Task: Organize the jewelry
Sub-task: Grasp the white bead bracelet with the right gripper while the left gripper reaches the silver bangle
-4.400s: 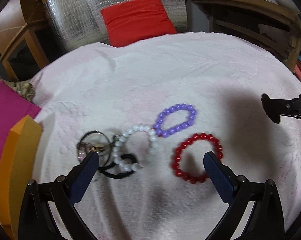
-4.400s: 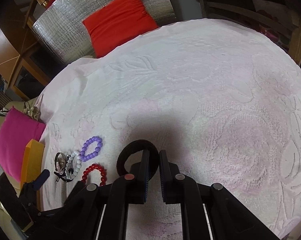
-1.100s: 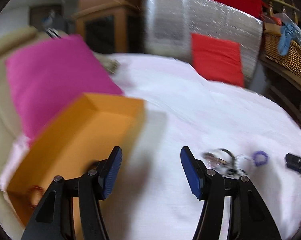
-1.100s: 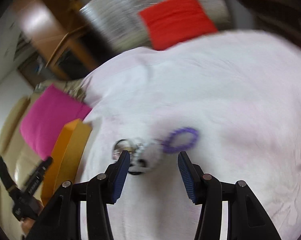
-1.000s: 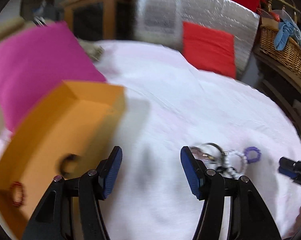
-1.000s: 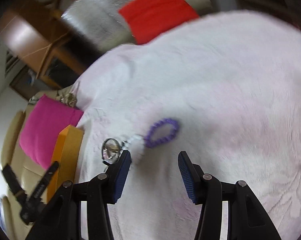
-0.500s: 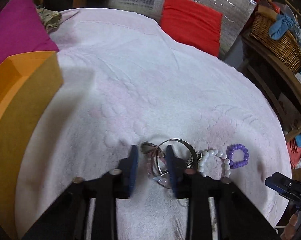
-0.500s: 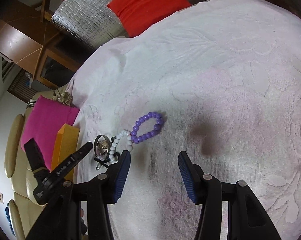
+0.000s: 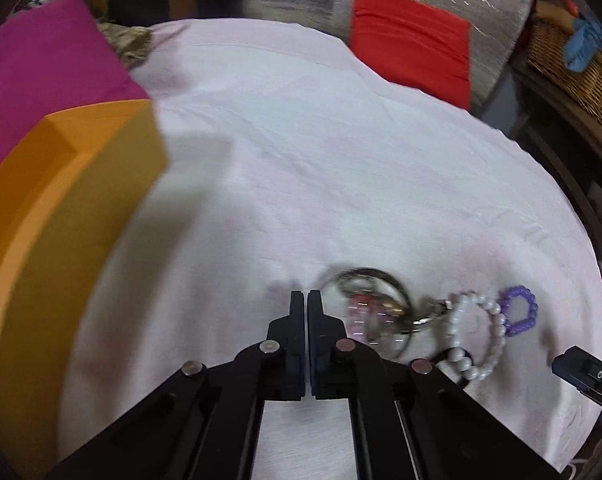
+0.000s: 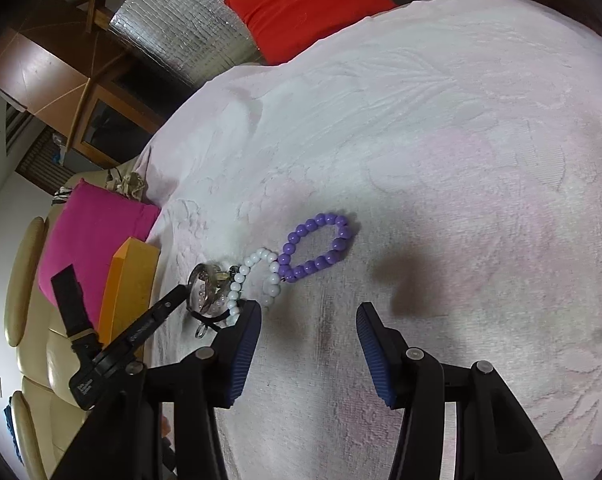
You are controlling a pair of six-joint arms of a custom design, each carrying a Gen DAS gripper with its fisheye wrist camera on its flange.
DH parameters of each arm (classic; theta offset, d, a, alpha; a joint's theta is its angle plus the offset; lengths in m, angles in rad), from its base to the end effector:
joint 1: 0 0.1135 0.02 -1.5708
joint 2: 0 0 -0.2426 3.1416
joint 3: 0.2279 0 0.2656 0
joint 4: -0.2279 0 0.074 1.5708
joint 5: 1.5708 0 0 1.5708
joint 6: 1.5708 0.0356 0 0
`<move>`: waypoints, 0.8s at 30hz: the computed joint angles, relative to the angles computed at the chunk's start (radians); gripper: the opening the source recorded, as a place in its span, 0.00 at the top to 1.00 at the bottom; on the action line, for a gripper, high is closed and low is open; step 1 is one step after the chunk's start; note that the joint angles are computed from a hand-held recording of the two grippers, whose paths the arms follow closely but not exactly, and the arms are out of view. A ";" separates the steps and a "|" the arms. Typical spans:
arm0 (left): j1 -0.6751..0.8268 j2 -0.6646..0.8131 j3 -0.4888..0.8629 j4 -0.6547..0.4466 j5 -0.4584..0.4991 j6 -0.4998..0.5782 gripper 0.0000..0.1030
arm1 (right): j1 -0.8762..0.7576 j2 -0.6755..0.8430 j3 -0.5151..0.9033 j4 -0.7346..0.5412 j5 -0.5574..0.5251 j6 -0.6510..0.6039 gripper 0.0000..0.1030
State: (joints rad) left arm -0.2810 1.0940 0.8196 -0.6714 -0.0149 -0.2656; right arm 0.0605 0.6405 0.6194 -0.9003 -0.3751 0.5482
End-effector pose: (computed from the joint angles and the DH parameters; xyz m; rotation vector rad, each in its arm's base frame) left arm 0.2289 -0.0655 0.2278 0.0134 2.5284 -0.2024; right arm 0.1491 0.0221 0.2277 0.4559 2.5044 0.7162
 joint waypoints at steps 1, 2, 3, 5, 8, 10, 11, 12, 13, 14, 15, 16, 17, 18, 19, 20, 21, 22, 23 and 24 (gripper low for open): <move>0.017 -0.014 0.002 -0.018 0.000 0.011 0.99 | 0.011 0.005 -0.001 0.008 0.006 0.008 0.48; 0.036 -0.033 -0.002 -0.034 0.009 0.025 0.99 | 0.026 0.013 -0.003 0.019 0.015 0.020 0.48; 0.055 -0.049 -0.005 -0.050 0.017 0.039 0.99 | 0.042 0.023 -0.003 0.031 0.024 0.033 0.48; 0.076 -0.071 -0.012 -0.080 0.025 0.065 0.99 | 0.071 0.052 -0.001 0.056 0.037 0.054 0.48; 0.096 -0.087 -0.023 -0.085 0.064 0.084 0.99 | 0.109 0.110 0.009 0.104 0.050 0.084 0.48; 0.117 -0.099 -0.029 -0.076 0.116 0.083 0.99 | 0.128 0.147 0.010 0.149 0.045 0.115 0.48; 0.128 -0.099 -0.029 -0.069 0.143 0.077 0.99 | 0.142 0.166 0.011 0.170 0.045 0.131 0.48; 0.136 -0.098 -0.031 -0.057 0.169 0.071 0.99 | 0.167 0.194 0.018 0.189 0.062 0.151 0.48; 0.137 -0.092 -0.032 -0.044 0.184 0.068 0.98 | 0.188 0.218 0.024 0.201 0.082 0.167 0.50; 0.133 -0.084 -0.032 -0.033 0.184 0.064 0.97 | 0.206 0.241 0.029 0.210 0.097 0.182 0.53; 0.129 -0.074 -0.034 -0.021 0.186 0.060 0.94 | 0.228 0.269 0.035 0.221 0.117 0.199 0.58; 0.123 -0.060 -0.032 -0.009 0.189 0.056 0.86 | 0.247 0.286 0.041 0.230 0.141 0.212 0.60; 0.115 -0.039 -0.024 -0.002 0.192 0.053 0.80 | 0.264 0.300 0.047 0.235 0.168 0.221 0.61; 0.104 -0.020 -0.018 0.008 0.188 0.046 0.70 | 0.285 0.320 0.058 0.240 0.203 0.230 0.62; 0.090 -0.006 -0.017 0.023 0.179 0.039 0.68 | 0.303 0.337 0.069 0.242 0.237 0.239 0.65; 0.079 0.001 -0.017 0.037 0.169 0.035 0.68 | 0.325 0.357 0.082 0.238 0.284 0.249 0.68; 0.069 0.007 -0.020 0.049 0.161 0.034 0.68 | 0.340 0.376 0.096 0.225 0.327 0.252 0.82; 0.063 0.008 -0.025 0.055 0.154 0.033 0.68 | 0.351 0.386 0.102 0.214 0.363 0.251 0.88; 0.052 0.019 -0.025 0.064 0.135 0.028 0.68 | 0.356 0.383 0.099 0.215 0.373 0.243 0.88; 0.039 0.032 -0.028 0.078 0.109 0.024 0.68 | 0.362 0.383 0.103 0.208 0.384 0.234 0.89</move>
